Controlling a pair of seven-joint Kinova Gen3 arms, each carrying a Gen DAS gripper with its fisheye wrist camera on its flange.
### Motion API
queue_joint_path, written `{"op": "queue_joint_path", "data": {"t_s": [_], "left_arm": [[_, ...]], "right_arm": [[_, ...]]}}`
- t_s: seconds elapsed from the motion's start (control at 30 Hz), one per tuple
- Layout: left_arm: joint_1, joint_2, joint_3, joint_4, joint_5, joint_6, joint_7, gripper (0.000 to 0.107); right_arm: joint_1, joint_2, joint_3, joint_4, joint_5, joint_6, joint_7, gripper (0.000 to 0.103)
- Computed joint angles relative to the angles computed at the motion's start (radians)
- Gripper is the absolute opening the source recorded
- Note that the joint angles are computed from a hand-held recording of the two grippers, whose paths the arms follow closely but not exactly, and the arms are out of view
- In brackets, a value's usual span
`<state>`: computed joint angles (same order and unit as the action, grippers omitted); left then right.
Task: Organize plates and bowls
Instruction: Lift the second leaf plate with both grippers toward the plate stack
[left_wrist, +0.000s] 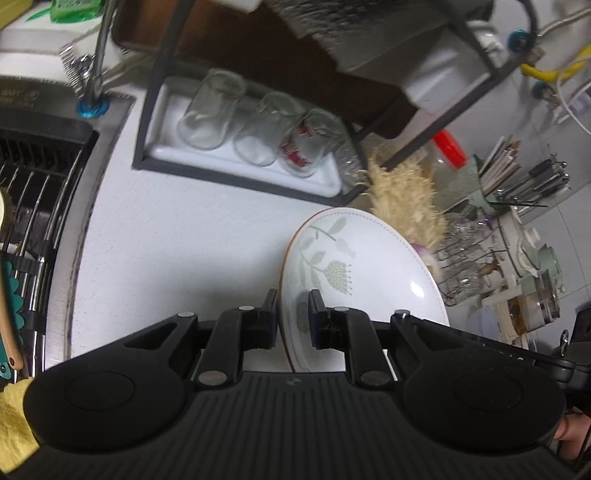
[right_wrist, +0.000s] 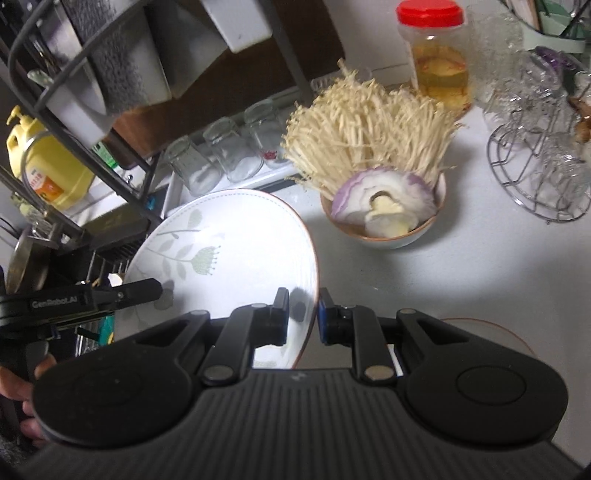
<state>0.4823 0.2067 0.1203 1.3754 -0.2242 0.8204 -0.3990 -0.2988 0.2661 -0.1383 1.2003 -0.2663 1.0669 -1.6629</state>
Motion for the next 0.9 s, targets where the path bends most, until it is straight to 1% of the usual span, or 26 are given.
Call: {"op": "queue_joint_path", "data": {"t_s": [0.13, 0.23, 0.33, 0.43, 0.53, 0.7, 0.9], "left_arm": [[0.024, 0.002, 0.007, -0.04, -0.02, 0.022, 0.008, 0.018], [0.062, 0.006, 0.01, -0.077, -0.069, 0.04, 0.017, 0.018], [0.101, 0.02, 0.01, -0.121, -0.11, 0.067, 0.046, 0.018], [0.138, 0.038, 0.009, -0.161, -0.142, 0.09, 0.068, 0.018], [0.174, 0.068, 0.007, -0.214, -0.162, 0.125, 0.076, 0.018], [0.231, 0.119, -0.004, -0.276, -0.173, 0.148, 0.091, 0.018], [0.308, 0.195, -0.031, -0.351, -0.189, 0.181, 0.118, 0.018]], "right_arm": [[0.026, -0.043, 0.002, 0.019, -0.023, -0.009, 0.026, 0.019], [0.054, -0.086, 0.007, 0.058, -0.054, -0.033, 0.063, 0.019], [0.094, -0.122, 0.018, 0.098, -0.123, -0.041, 0.089, 0.019], [0.119, -0.15, 0.031, 0.13, -0.16, -0.045, 0.122, 0.019], [0.139, -0.178, 0.046, 0.162, -0.186, -0.051, 0.153, 0.019], [0.177, -0.22, 0.078, 0.22, -0.229, -0.061, 0.214, 0.019], [0.227, -0.252, 0.123, 0.281, -0.278, -0.025, 0.315, 0.019]]}}
